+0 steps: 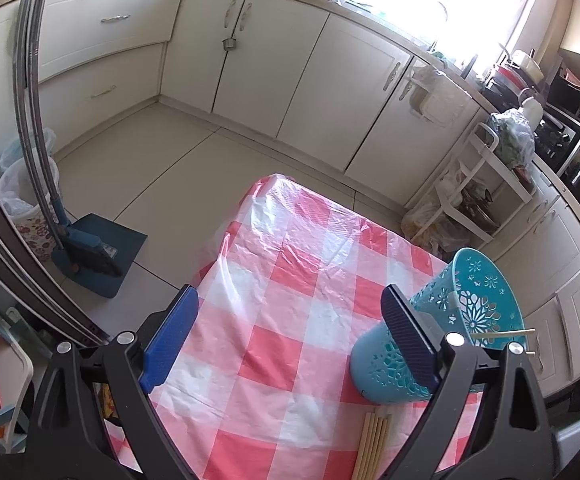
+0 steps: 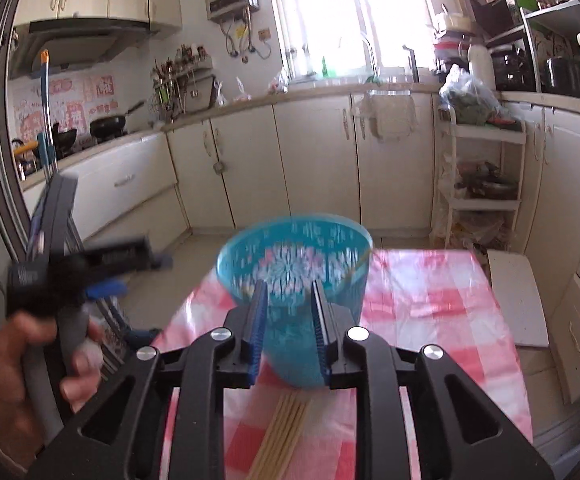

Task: Organize utensils
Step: 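Return the right tool to the sticks and close on another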

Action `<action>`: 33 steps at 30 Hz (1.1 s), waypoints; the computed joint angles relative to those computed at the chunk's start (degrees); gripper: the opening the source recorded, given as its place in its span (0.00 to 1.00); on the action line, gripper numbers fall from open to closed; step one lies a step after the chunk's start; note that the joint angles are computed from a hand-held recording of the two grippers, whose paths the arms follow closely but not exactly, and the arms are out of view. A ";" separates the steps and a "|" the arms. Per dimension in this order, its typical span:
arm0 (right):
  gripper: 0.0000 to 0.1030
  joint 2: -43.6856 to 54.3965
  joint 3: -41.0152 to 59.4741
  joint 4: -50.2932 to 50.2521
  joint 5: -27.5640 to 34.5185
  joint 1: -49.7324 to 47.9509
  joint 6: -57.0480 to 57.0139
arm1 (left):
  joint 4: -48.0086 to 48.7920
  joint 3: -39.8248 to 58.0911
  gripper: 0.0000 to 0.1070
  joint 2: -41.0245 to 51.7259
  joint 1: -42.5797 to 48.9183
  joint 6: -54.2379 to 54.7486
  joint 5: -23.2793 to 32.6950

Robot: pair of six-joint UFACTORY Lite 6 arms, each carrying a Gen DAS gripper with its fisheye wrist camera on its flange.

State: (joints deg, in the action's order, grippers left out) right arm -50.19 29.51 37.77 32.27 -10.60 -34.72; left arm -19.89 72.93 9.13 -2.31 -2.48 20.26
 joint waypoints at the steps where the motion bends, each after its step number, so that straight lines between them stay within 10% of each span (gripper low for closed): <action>1: 0.21 -0.14 -3.07 -1.71 0.14 0.44 1.69 | -0.29 -0.06 0.83 -0.04 0.03 0.10 0.09; 23: 0.09 20.16 -7.72 -18.93 -14.93 13.11 19.64 | 3.04 0.19 0.83 1.12 -0.47 -1.65 0.35; 33: 0.07 18.61 -8.63 4.14 -4.15 -10.21 -15.81 | 9.58 -10.58 0.83 -4.27 -4.08 0.72 2.82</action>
